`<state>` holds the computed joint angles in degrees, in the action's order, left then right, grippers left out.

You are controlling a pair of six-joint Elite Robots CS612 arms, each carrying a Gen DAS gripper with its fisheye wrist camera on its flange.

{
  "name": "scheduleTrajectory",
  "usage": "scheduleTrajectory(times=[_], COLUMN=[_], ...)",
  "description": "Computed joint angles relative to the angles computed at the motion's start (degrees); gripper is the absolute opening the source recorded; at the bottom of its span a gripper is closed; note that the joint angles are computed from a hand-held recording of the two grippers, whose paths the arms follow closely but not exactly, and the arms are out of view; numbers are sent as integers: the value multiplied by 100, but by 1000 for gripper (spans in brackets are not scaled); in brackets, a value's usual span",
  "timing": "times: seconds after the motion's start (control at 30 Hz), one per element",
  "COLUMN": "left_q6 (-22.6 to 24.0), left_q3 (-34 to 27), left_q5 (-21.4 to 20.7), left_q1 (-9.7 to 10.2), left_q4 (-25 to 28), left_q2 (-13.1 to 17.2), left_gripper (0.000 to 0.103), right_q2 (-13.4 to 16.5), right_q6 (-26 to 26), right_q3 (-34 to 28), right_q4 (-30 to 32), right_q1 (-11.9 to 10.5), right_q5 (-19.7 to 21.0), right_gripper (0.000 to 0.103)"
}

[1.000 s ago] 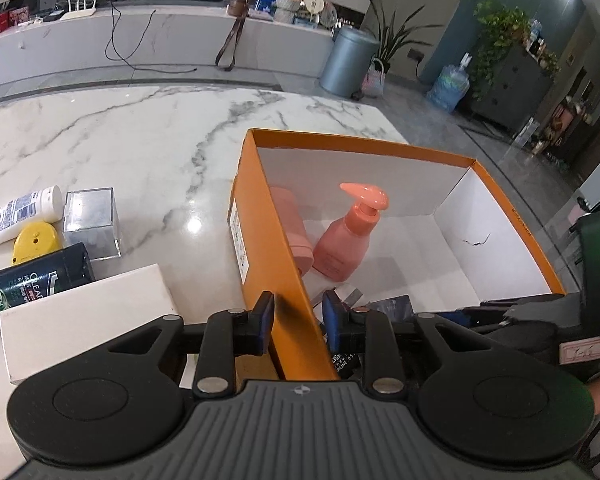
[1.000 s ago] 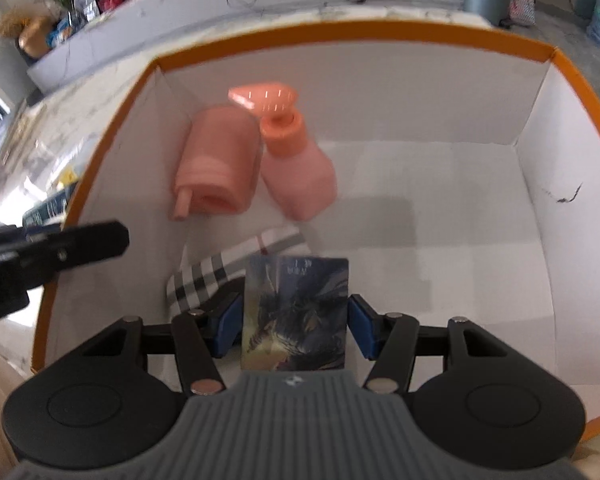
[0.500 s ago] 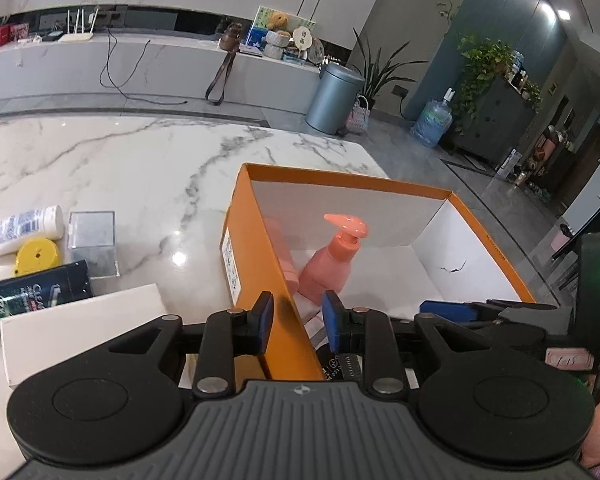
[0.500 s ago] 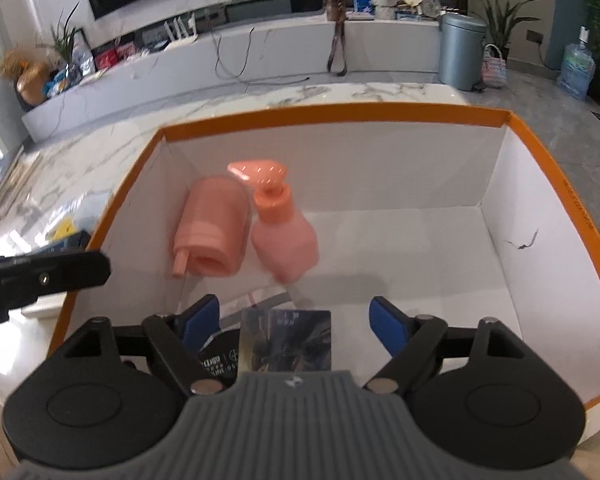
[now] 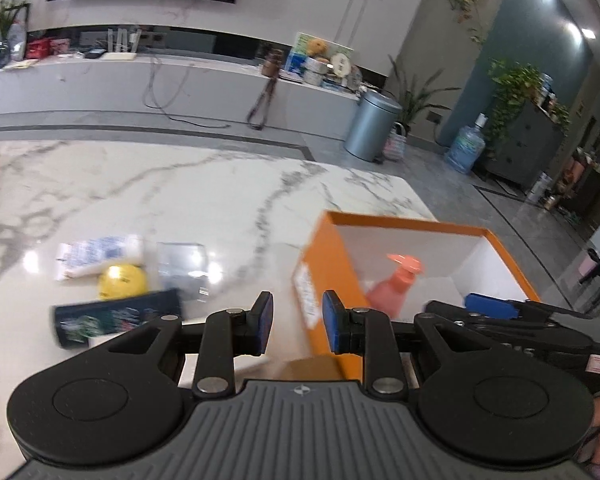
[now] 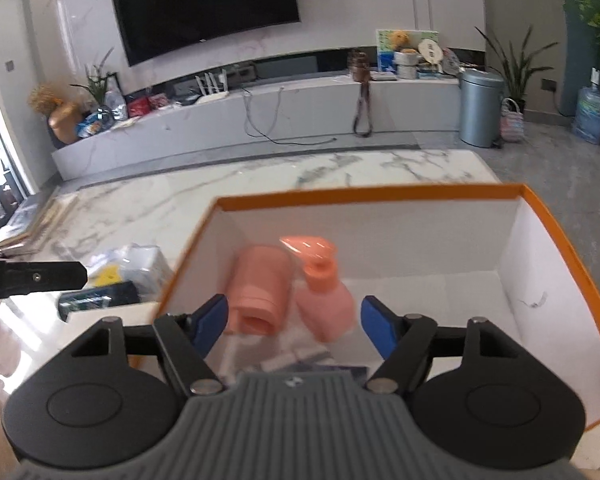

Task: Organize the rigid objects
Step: 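Move the left tool to the white rectangular box while the right tool approaches the wooden box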

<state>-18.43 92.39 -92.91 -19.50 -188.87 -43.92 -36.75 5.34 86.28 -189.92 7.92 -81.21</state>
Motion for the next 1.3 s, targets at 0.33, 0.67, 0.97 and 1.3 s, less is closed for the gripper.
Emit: scheduleTrajectory(times=[0.33,0.67,0.97,1.3], left_q6=[887,2248,3723,4733], left_q3=[29,-209,-654,-1099], left_q5=[415,-152,-359,7], left_q1=[138,237,268,275], left_q4=[791,1867,2702,3470], left_q2=[-169,-46,159,416], left_gripper=[44,51,65,74], right_q2=[22,190,379,591], right_q6=[-1362,-4169,-5716,-6710], right_q3=[-612,-1694,-2295,-2704], right_q4=[1063,4233,5776,6329], right_q1=[290,549,652,774], right_q5=[1055,731,89,-510], right_gripper=[61,64,71,82])
